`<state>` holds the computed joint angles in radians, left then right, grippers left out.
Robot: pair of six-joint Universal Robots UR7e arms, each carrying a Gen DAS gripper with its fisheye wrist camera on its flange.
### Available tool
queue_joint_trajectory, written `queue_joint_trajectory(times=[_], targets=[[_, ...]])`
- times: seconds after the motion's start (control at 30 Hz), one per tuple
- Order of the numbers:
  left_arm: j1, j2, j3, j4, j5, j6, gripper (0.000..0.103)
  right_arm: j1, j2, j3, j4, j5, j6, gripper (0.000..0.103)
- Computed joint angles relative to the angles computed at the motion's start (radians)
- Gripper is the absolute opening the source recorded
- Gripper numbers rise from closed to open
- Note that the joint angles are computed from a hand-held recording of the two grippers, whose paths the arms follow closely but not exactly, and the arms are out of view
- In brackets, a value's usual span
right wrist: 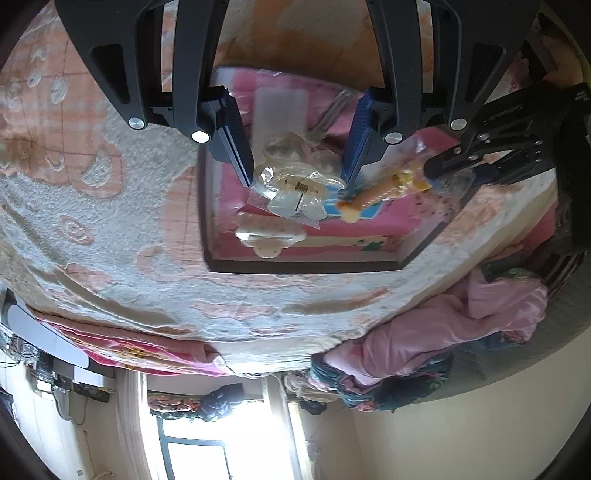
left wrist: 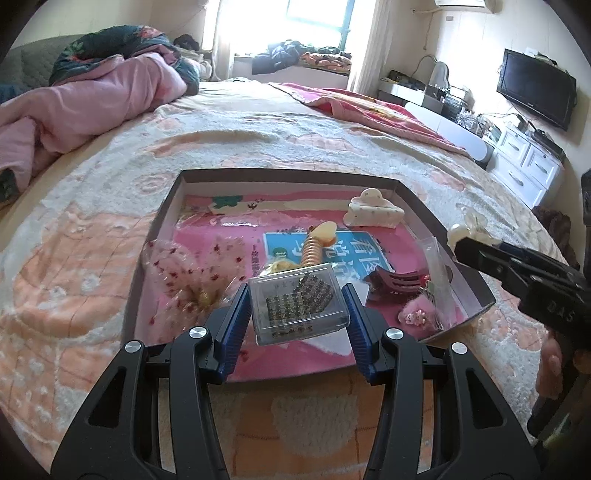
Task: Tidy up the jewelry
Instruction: 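Lower hairpin case into box with left tool while right tool drops flower-clip bag in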
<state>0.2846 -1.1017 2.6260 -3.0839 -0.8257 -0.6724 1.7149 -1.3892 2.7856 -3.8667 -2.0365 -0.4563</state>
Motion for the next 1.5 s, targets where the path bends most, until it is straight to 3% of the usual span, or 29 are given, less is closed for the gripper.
queue_joint_trajectory(times=[0.5,0.9,1.33,1.5], targets=[[0.055,0.113,-0.056,-0.08,-0.059,0.105,0.041,-0.08,-0.001,-0.079,0.08,0.007,-0.045,0.047],[0.063,0.125,-0.057,-0.114,-0.067,0.129,0.041,-0.101,0.015,-0.099,0.134,0.012,-0.036,0.047],[0.049,0.126,-0.056,-0.116,-0.071,0.133,0.042,-0.112,-0.005,-0.066,0.076,0.026,-0.025,0.061],[0.037,0.121,-0.052,-0.119,-0.06,0.125,0.055,-0.109,-0.028,-0.049,0.075,0.037,-0.01,0.069]])
